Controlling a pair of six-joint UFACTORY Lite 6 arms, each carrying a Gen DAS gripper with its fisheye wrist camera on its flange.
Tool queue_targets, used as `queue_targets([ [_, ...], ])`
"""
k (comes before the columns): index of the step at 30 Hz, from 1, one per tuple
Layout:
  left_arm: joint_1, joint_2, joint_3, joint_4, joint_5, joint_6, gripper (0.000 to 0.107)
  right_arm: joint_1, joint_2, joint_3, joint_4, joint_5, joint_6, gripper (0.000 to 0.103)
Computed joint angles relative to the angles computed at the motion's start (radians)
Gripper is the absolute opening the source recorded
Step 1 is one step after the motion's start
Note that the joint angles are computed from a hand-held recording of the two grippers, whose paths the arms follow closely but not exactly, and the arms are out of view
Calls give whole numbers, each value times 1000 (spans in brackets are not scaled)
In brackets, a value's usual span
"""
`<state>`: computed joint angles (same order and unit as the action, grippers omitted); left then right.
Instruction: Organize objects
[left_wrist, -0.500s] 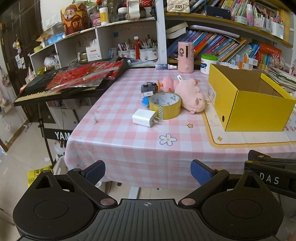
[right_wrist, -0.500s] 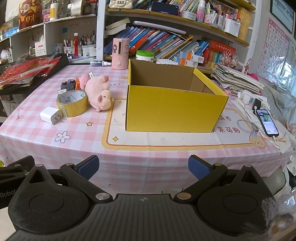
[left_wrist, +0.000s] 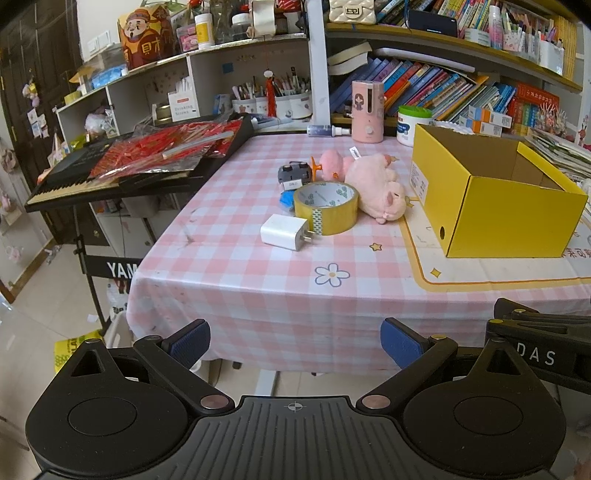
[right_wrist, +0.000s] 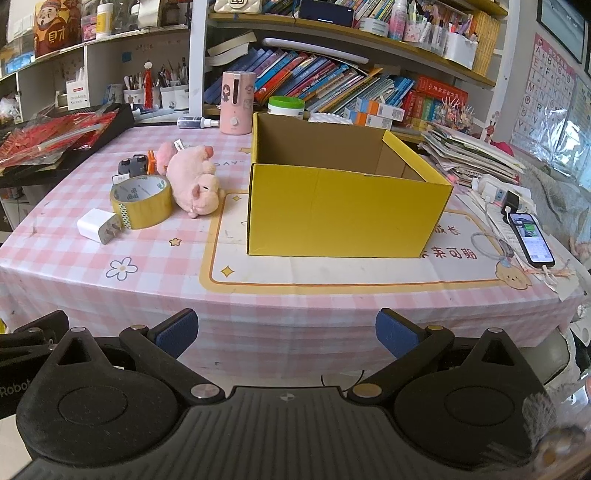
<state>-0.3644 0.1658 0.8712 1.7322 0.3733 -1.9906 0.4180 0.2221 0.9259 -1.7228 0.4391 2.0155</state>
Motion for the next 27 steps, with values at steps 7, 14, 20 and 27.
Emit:
queue_targets([
  [7,-4,-1,0,-2,2,2,100,1,3,3,3,2,-2,103],
  [14,-7,-3,2,-10,0,11,100,-6,-6,-2,12,-6,-14,103],
  [20,5,-5,2,10,-12,-1,100,-10,-8,0,13,-8,-17,103],
  [27,12,-9,3,8,-20,4,100,-11,-9,8,23,-14,-30,103],
])
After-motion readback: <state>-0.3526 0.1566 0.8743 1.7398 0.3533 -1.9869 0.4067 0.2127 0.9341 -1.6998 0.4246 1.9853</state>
